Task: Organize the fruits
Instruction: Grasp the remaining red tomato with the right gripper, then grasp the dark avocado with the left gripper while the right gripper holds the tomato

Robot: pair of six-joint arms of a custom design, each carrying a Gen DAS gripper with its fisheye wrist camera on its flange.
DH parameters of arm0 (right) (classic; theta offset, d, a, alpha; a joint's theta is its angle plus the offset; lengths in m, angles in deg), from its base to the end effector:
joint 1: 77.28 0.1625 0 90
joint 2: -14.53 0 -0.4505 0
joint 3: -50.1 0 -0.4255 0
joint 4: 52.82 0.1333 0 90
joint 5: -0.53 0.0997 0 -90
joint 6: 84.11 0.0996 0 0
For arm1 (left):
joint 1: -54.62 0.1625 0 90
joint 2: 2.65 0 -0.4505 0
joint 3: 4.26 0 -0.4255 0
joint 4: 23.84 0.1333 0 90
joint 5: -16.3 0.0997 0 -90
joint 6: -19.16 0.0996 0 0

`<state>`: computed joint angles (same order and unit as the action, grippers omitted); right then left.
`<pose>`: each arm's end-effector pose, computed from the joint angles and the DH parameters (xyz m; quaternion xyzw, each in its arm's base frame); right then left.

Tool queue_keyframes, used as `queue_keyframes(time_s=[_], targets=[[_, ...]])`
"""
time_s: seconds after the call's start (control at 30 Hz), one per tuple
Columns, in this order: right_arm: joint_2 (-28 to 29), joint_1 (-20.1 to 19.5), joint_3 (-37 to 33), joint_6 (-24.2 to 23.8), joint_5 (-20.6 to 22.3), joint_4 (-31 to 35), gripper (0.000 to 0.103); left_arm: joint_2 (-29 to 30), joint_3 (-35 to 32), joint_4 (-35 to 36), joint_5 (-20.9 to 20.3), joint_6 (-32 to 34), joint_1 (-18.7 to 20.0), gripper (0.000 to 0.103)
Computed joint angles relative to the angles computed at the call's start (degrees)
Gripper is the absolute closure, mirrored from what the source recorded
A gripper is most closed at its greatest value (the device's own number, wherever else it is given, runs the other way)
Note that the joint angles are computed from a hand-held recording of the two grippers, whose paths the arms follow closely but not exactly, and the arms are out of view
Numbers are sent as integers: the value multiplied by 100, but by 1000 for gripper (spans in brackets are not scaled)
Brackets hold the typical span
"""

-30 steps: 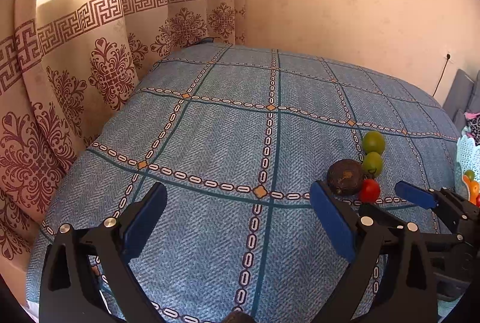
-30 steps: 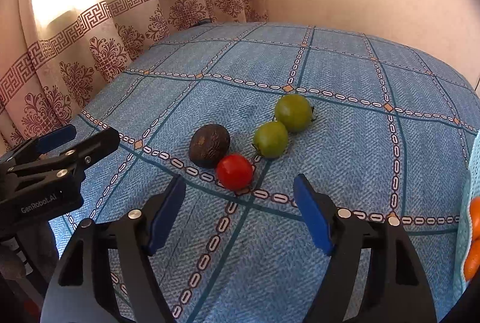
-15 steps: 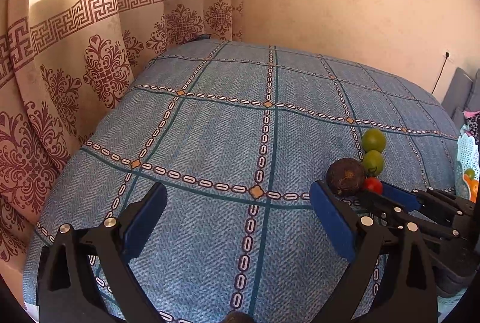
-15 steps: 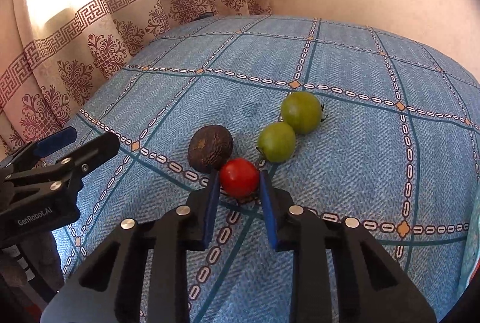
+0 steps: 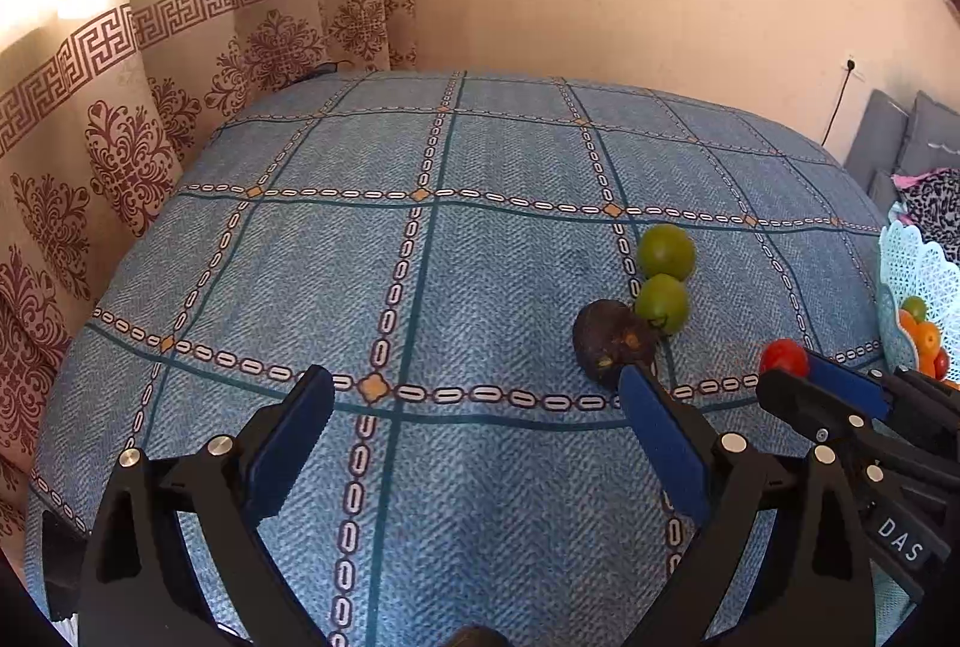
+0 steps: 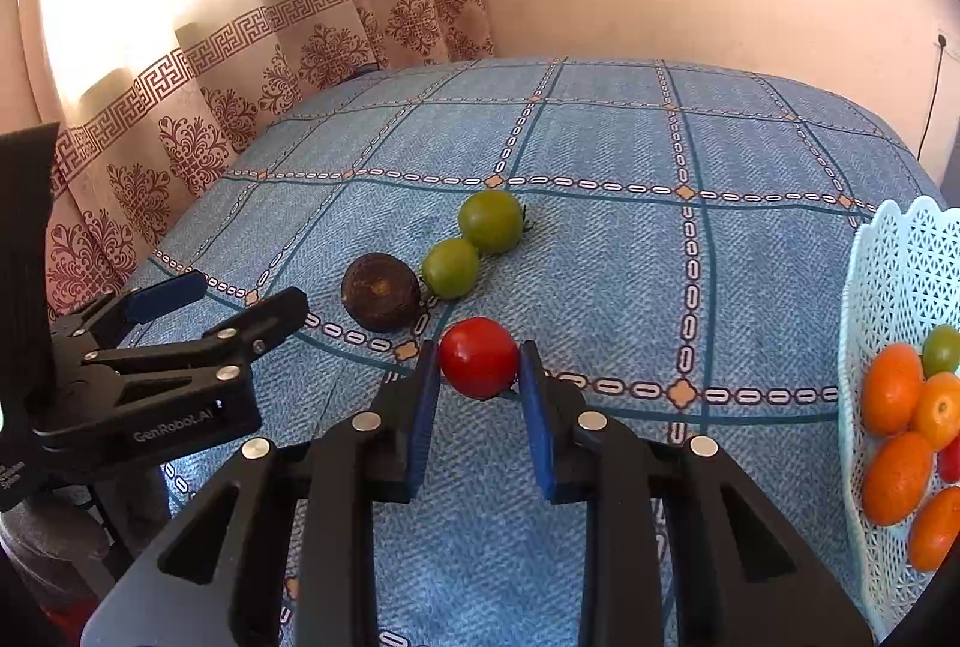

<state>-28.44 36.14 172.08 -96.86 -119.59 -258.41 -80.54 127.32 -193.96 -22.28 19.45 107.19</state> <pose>0.2919 -0.4644 0.0421 0.2071 -0.8969 0.3247 0.2175 -0.1140 -0.4963 0.2489 0.1897 0.8621 -0.3297 0.3347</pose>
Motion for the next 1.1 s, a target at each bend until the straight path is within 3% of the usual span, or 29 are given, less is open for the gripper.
queue_keyframes(time_s=[0.33, 0.53, 0.7, 0.83, 1.1], targets=[[-202, 89, 240, 2, 48, -382, 76, 459, -276, 104, -233, 255, 4, 9], [-281, 109, 338, 52, 48, -516, 75, 659, -472, 435, -445, 141, 82, 26], [-325, 104, 406, 114, 45, -602, 75, 819, -527, 351, -401, 163, 102, 43], [-320, 99, 420, 181, 22, -645, 75, 766, -547, 444, -664, 162, 137, 61], [-357, 122, 467, 262, -3, -758, 75, 535, -374, 537, -716, -118, 19, 62]])
